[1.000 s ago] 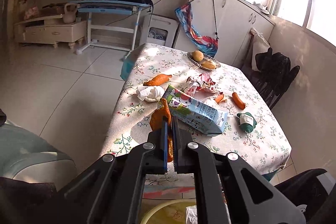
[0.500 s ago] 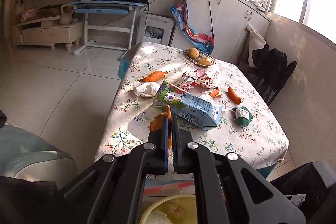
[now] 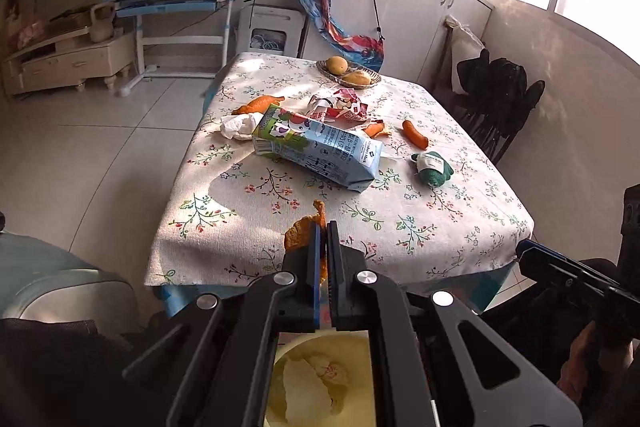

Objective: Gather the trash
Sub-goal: 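Carry the orange peel over the yellow bucket and open the left gripper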

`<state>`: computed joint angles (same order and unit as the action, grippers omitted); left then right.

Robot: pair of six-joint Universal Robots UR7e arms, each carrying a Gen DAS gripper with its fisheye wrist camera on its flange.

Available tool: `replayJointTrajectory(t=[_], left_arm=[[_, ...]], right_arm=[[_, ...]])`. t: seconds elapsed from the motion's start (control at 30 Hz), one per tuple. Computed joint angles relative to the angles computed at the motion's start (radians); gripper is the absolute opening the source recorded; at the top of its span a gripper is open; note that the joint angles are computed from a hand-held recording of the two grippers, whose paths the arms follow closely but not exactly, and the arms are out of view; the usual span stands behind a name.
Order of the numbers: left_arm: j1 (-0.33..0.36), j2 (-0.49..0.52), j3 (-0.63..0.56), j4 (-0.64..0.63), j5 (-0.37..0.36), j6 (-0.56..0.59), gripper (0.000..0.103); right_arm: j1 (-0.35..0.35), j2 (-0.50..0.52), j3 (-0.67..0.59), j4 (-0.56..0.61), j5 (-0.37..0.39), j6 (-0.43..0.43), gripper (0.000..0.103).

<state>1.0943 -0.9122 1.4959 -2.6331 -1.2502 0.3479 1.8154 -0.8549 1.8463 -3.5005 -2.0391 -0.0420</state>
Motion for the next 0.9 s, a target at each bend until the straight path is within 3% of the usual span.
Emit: replayJointTrajectory(t=[0.5,0.6,0.67,0.73,0.8,0.9], left_arm=[[0.001,-0.054,0.065,0.292,-0.029,-0.086,0.004],[-0.006,-0.047,0.065,0.363,-0.003,-0.087,0.005],[-0.013,-0.046,0.077,0.356,0.023,-0.077,0.010],[-0.018,-0.046,0.083,0.344,0.044,-0.077,0.028],[-0.023,-0.049,0.096,0.315,0.072,-0.078,0.039],[-0.025,-0.047,0.096,0.296,0.095,-0.084,0.044]], right_arm=[[-0.011,-0.012,0.018,-0.048,0.017,0.029,0.061],[-0.010,-0.009,0.014,-0.054,0.011,0.023,0.064],[-0.010,-0.008,0.013,-0.057,0.008,0.021,0.064],[-0.010,-0.007,0.013,-0.057,0.006,0.020,0.064],[-0.012,-0.008,0.014,-0.057,0.006,0.021,0.065],[-0.013,-0.007,0.010,-0.049,0.005,0.022,0.066]])
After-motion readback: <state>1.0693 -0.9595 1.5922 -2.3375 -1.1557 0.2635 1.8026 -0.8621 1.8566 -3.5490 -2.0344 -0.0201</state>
